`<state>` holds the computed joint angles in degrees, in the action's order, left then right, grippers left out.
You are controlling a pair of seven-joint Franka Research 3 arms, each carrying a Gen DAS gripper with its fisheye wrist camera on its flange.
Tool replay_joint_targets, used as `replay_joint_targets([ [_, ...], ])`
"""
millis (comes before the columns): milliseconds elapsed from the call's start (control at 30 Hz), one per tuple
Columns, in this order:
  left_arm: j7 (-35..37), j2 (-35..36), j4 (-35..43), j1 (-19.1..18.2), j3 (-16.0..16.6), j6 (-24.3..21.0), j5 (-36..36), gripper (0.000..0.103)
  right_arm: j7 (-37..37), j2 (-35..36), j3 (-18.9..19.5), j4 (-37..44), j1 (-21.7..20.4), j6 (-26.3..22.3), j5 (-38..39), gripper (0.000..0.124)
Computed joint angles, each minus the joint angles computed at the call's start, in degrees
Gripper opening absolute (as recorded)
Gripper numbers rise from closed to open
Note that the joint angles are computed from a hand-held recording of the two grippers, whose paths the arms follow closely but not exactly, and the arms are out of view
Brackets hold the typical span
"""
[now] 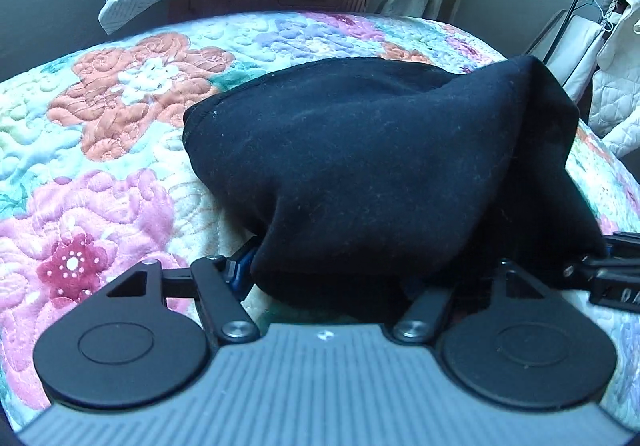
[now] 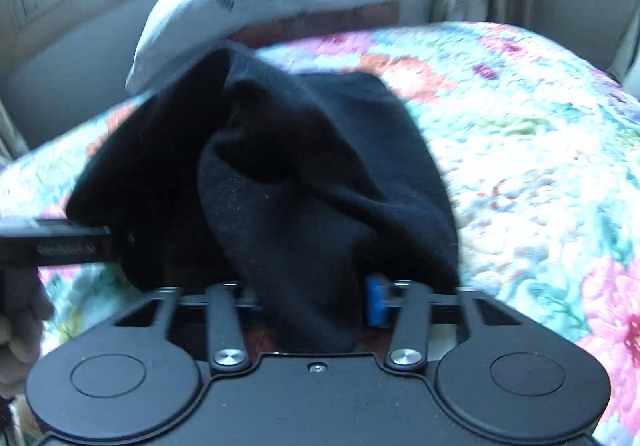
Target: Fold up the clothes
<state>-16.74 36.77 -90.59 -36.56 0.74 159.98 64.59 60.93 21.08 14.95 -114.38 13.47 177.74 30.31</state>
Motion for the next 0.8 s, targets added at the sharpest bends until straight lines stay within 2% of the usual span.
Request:
replay_joint_targets([
  [33,-0.95,-0.06,-0.2,0.22,0.22,1.41,0.38,0.067,-1.21,-0.87,1.95,-1.24,-1.68,1.83,1.59,0.02],
  [100,-3.17,-0.22,-0.5,0.4,0.93,4.29,1.3,0.069,-3.12,-2.38,6.94,-3.58,-6.17,5.95,5.38,0.016],
  [200,-9.25,-1.31,-1.51,-0.62,3.08,7.49,4.56,0.071,-3.4,-3.55,19.8,-6.77,-18.46,12.36,9.02,0.016],
  [233,-10.4,-1.65,-1.71,-0.87,3.32,7.5,5.42,0.071,-2.39,-3.82,24.64,-7.97,-23.42,13.94,8.86,0.016],
  [267,-11.23,-1.97,-1.89,-1.05,3.39,7.21,6.25,0.069,-1.33,-4.39,27.59,-9.08,-26.64,14.96,8.17,0.015],
  [333,-11.24,-2.92,-2.19,-1.22,2.89,5.11,7.39,0.057,0.37,-6.72,29.3,-11.26,-28.95,15.95,6.85,0.015],
  [367,-10.94,-3.93,-2.65,-1.38,2.52,3.48,8.12,0.028,1.3,-7.98,29.93,-12.31,-29.93,16.31,6.19,0.014],
  [400,-10.6,-4.92,-3.09,-1.42,1.98,1.79,8.87,0.008,2.15,-9.63,29.08,-13.19,-29.38,16.56,6.24,0.014],
  [467,-11.34,-7.13,-3.97,-1.74,1.4,-0.6,11.93,0.008,1.55,-13.15,22.36,-14.08,-22.9,17.37,9.62,0.013],
  [500,-13.39,-8.55,-4.45,-2.17,1.63,-0.78,15.33,0.008,1.02,-14.06,20.43,-14.41,-20.89,19.38,10.76,0.013],
  [567,-15.55,-10.23,-4.76,-1.79,0.84,-0.31,18.92,0.008,5.05,-16.23,19.74,-16.08,-21.66,23.19,7.37,0.012],
  [667,-18.1,-10.56,-3.64,-0.95,-0.93,1.25,23.8,0.008,6.97,-18.64,16.76,-16.99,-21.18,26.38,6.8,0.012],
  [733,-14.47,-8.92,-1.77,0.46,-3.26,1.98,22.05,0.008,6.35,-20.44,14.85,-18.3,-20.26,26.81,8.53,0.012],
  [800,-4.55,-6.39,0.62,1.04,-6.13,-0.45,15.98,0.013,2.88,-21.77,13.43,-19.8,-18.99,26.62,13.17,0.011],
])
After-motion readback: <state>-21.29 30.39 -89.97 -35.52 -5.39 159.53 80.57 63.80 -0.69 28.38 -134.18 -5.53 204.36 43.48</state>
